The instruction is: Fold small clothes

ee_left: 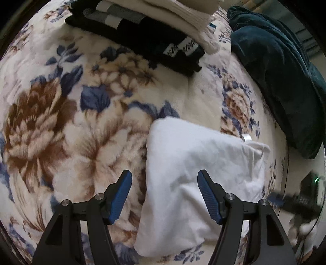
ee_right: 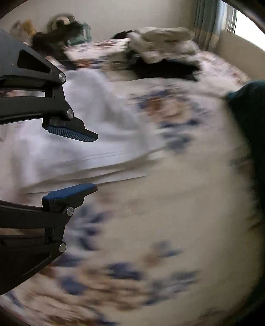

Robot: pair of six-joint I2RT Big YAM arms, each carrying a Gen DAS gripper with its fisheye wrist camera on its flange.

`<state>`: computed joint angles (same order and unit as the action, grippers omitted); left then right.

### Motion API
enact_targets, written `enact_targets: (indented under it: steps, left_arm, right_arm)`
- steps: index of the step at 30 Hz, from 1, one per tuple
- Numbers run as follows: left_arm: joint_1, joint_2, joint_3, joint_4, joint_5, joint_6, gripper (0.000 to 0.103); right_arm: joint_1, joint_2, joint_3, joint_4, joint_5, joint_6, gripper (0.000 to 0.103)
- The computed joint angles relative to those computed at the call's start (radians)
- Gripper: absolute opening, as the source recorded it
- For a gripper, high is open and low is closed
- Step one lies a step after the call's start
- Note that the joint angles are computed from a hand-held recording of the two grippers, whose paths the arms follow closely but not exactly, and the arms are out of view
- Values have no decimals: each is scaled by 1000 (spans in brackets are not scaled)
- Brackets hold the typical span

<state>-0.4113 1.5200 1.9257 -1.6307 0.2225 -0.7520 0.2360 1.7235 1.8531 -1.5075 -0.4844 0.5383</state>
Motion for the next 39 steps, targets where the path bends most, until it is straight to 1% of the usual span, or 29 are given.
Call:
enact_targets:
  steps: [2,4,5,7,9,10,11,12,13,14,16,17,19,21,23,25,26,27,30,31,32,33,34,35,36,37,39]
  left_arm:
    - [-7,-9,-12,0,6,-5,65]
    - [-15,-13,-22,-6,5,-10,65]
    - [-17,-18,-30,-1,11,-11,65]
    - [-21,-18,-34,-6,11,-17,65]
    - [-24,-21,-38,-2,11,-13,65]
    - [-27,-17,-33,-12,6,-6,65]
    - [-29,-16,-32,-17,4,-2,65]
    - [-30,-17,-34,-16,7,-1,65]
    - [-30,-16,-34,-21,8,0,65]
    - [-30,-16,-35,-24,10,0,65]
    - [-30,-19,-40,-20,22,2,65]
    - [-30,-20,-42,-20,22,4,65]
    - [-30,-22,-48,-19,26,9,65]
    - [-29,-26,-59,-22,30,4,65]
    - [-28,-36,-76,-12,43,-4,65]
    - [-29,-45,-87,-9,43,-8,65]
    - [-28,-50,-94,-6,47,-9,65]
    - [-28,-53,-100,-5,50,-12,65]
    - [-26,-65,-120,4,59,-17,65]
    - [-25,-68,-125,5,60,-18,65]
    - [-24,-72,-131,9,63,-20,65]
    - [-24,-74,-135,12,65,-21,65]
    - [-24,-75,-137,13,64,-21,65]
    - [-23,-75,-137,11,63,-19,65]
    - [-22,-76,-138,13,64,-19,65]
    - [-21,-77,-140,16,65,-19,65]
    - [-21,-77,-134,13,61,-18,65]
  right_arm:
    - [7,-55,-106,0,-65,28,45]
    - [3,-127,-231,70,-115,92,45]
    - [1,-157,-284,125,-131,132,45]
    - [-5,-204,-373,297,-156,240,45]
    - [-2,-207,-394,384,-154,268,45]
    - [4,-197,-386,387,-145,258,45]
    - [16,-178,-367,377,-130,246,37]
    - [28,-164,-349,363,-111,232,7]
    - [37,-155,-330,346,-90,216,4]
    - [49,-156,-312,329,-39,202,4]
    - [57,-161,-280,309,30,193,3]
    - [55,-164,-271,304,51,191,3]
    - [33,-168,-249,273,60,167,3]
    - [22,-154,-227,242,48,136,4]
    - [11,-156,-223,207,-2,112,7]
    - [10,-156,-216,155,-31,92,24]
    - [7,-176,-236,155,-35,91,44]
    - [3,-199,-264,164,-48,95,55]
    - [-10,-251,-359,169,-87,141,56]
    - [-15,-265,-397,183,-112,168,56]
    - [-18,-278,-438,216,-149,204,56]
    - [-22,-291,-471,249,-188,231,54]
    - [-22,-309,-510,302,-229,268,48]
    - [-17,-323,-534,342,-238,292,16]
    - [-2,-321,-527,331,-215,278,2]
    - [12,-321,-508,300,-159,248,2]
    - [17,-333,-491,274,-66,234,2]
